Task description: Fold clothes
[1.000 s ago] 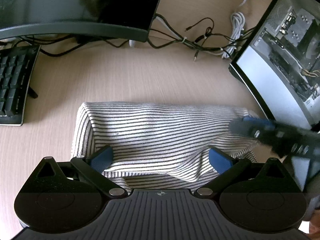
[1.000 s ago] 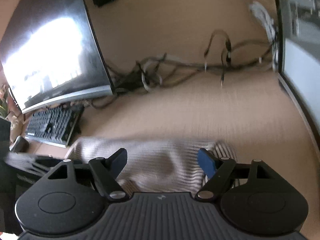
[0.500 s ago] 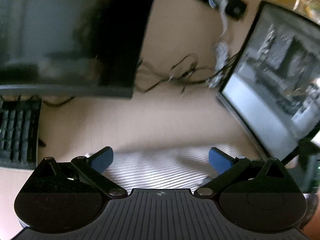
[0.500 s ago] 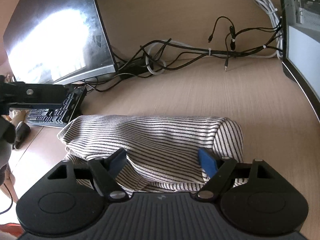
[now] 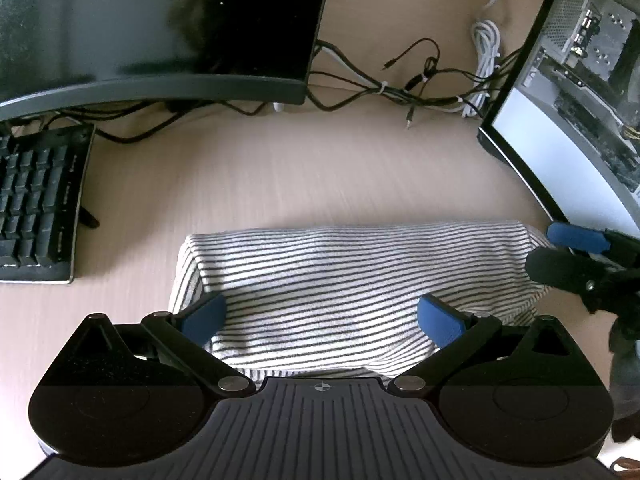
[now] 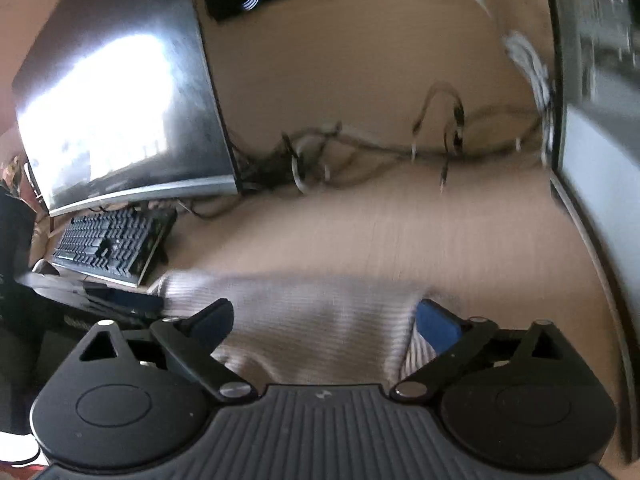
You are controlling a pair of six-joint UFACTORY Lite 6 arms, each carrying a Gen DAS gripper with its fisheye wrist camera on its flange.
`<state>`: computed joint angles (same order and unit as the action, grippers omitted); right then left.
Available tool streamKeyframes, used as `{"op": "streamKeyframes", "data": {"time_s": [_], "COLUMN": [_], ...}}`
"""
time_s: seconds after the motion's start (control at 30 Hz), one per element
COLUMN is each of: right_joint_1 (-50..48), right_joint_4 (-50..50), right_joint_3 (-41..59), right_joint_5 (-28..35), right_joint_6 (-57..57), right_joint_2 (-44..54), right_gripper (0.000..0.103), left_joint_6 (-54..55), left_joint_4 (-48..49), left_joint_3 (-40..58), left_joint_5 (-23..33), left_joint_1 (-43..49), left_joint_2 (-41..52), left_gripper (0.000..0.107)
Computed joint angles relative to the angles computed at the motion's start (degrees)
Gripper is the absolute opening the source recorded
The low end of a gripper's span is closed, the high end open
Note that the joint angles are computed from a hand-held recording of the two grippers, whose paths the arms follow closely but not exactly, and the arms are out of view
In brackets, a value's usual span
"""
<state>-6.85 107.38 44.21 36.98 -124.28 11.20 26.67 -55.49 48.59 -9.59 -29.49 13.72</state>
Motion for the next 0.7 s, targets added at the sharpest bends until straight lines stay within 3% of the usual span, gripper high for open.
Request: {"op": "streamKeyframes", "data": {"time_s": [0.13, 0.37, 0.7], "right_joint_1": [0.67, 2.89, 2.88], "right_joint_4": [-5.74, 1.93, 4.25], "right_joint_3": [3.94, 1.69, 5.94], "right_joint_5": [-2.42, -5.14, -4.78], "right_joint_6": [7.41, -1.98, -6.65], "right_joint_2": [5.8, 7.03, 11.74], "right_gripper": [0.1, 0.103, 0.103], "left_joint_6": [-0.98, -9.19, 0.51], "left_joint_4": [1.0, 10.68, 3.2], "left_joint_3": [0.35, 0.26, 6.51], "left_joint_5": [0.0, -0.05, -0.62], "left_joint_1": [0.04, 0.64, 0.82], "left_joint_2": [0.39, 1.21, 6.54], "left_gripper": [0.103, 0.103, 0.103]}}
